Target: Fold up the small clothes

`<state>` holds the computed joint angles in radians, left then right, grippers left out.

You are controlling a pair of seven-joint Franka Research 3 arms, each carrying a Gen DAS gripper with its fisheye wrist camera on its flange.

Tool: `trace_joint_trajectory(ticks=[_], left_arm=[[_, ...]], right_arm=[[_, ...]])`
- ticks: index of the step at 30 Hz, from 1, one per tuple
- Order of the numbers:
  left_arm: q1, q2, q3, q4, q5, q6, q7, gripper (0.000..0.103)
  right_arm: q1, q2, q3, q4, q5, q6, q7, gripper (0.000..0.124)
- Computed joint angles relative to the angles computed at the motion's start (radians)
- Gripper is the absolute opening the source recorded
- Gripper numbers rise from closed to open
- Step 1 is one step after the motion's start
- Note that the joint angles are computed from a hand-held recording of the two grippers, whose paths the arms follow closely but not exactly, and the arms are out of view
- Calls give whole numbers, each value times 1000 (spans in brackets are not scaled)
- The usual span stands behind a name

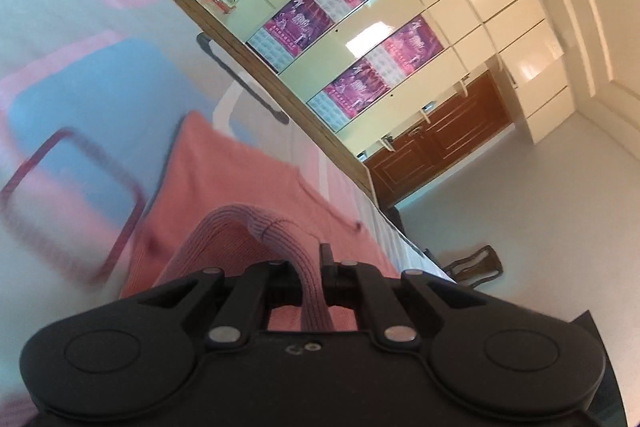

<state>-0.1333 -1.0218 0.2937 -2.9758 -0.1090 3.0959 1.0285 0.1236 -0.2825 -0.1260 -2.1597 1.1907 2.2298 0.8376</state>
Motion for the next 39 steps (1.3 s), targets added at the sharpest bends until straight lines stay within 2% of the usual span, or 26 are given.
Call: trace_joint_trajectory(ticks=[2,4,9,11,12,13,14,15,16,17,18,19,21,24,26,29,31,32,33,34,35,37,38,39], left_arm=[[-73,131,89,88,-5,25,40,4],[-176,244,205,171,-16,49,99,4],[-392,407,432,311,-62,47,255,4],[-484,451,523,353,-83,56,324,7],[-500,477,539,369,-99,60,334,17],[-529,490,569,380,-120,82,348,31],[-533,494,572,371,-133,128,355,41],[-503,498,545,345,-129,186,349,62],[-466,510,512,327,-114,230,338,68],[-458,510,513,323,-88,238,346,68],[-439,517,506,333,-63,201,352,65],[-430,527,507,348,-35,160,361,65],[-431,562,513,392,2,81,412,65],[-434,632,506,466,23,-34,505,65],[-429,700,492,519,26,-97,546,61],[-357,742,413,526,41,-102,538,47],[-339,741,393,518,15,-81,551,11],[-322,729,374,497,4,-50,549,11],[-287,729,334,477,7,-11,532,10],[-233,724,278,454,19,24,513,9],[-204,715,246,431,19,75,506,9],[-198,689,224,379,-4,221,500,9],[-150,696,175,366,-1,269,482,9],[-138,714,160,369,-7,291,466,9]], right_arm=[[10,112,20,101,2,20,65,6],[8,214,41,197,-11,28,119,6],[-26,410,99,370,-71,34,198,6],[-40,475,123,422,-79,39,211,6],[-49,492,135,432,-70,44,198,13],[-51,502,144,435,-78,71,199,39],[-46,495,151,419,-92,131,197,58],[-45,469,162,379,-64,211,150,82],[-33,447,154,350,-16,257,88,83],[-57,445,170,348,-3,247,66,82],[-65,449,167,354,-7,215,59,80],[-69,451,166,358,-12,198,24,70],[-62,457,165,370,-79,193,-14,62],[-49,478,173,399,-154,189,-54,57],[-32,490,181,407,-214,205,-74,57],[2,507,186,410,-350,242,-79,57],[26,525,188,405,-445,286,-85,42],[30,520,199,387,-453,323,-117,33],[24,512,210,375,-438,328,-157,7],[20,500,218,357,-423,341,-196,8],[18,477,230,322,-386,389,-265,8],[25,432,242,265,-199,504,-429,8],[0,417,271,254,-77,538,-521,8],[10,413,266,250,-25,565,-566,8]])
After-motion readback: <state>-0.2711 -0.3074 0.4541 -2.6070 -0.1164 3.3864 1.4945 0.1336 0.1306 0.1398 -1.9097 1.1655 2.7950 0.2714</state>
